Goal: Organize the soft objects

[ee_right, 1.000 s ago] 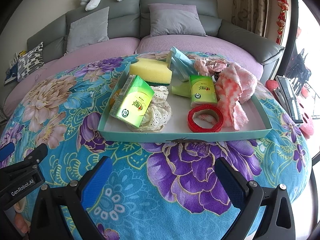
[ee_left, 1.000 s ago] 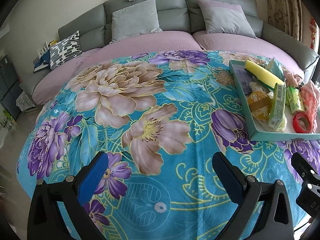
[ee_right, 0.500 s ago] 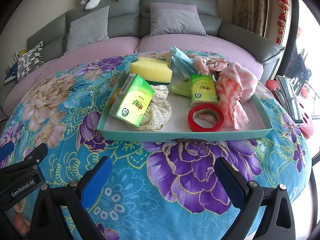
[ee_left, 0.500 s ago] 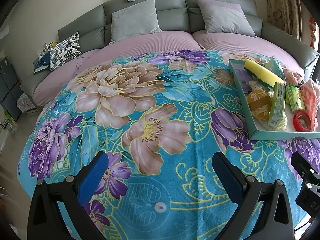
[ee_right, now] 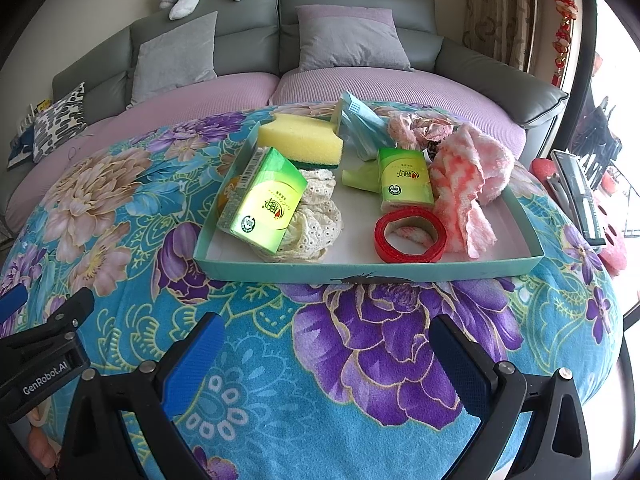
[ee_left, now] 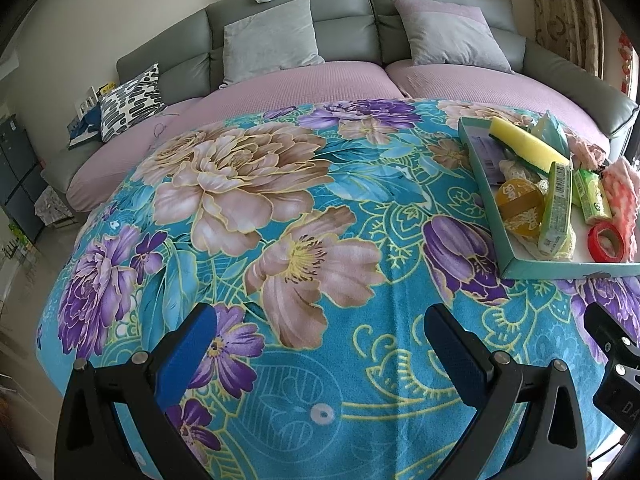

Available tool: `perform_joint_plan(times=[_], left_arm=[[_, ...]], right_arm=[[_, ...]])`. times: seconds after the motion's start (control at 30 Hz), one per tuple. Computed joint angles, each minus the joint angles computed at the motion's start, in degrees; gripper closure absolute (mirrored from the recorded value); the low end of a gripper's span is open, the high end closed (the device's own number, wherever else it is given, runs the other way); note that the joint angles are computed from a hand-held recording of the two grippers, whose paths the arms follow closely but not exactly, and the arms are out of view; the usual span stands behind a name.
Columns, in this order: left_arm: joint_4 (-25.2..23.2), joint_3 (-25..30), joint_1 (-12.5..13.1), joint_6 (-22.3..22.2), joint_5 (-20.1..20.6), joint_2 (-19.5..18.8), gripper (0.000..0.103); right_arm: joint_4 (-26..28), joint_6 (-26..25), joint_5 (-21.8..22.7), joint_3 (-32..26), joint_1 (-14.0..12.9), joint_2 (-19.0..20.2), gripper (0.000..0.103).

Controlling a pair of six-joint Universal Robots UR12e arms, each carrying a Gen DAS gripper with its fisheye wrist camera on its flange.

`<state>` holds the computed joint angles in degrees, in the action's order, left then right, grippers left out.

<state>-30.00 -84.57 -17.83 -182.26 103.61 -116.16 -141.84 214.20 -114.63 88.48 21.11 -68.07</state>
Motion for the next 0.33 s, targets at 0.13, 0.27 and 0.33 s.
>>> perform_joint_plan(times=[0.13,0.27,0.33], left_arm=[[-0.2,0.1,0.0,-0.2,0.2,0.0,0.000],[0.6,-0.2,-0.1,-0.3,0.7,0.0,0.000],[1.4,-0.4,0.0,-0.2,0.4,0.2,0.000]], right_arm=[[0.1,0.0,0.0,0.0,0.0,0.0,0.000],[0.1,0.0,0.0,0.0,0.0,0.0,0.000],[0.0,0.0,0.0,0.0,0.0,0.0,0.000]])
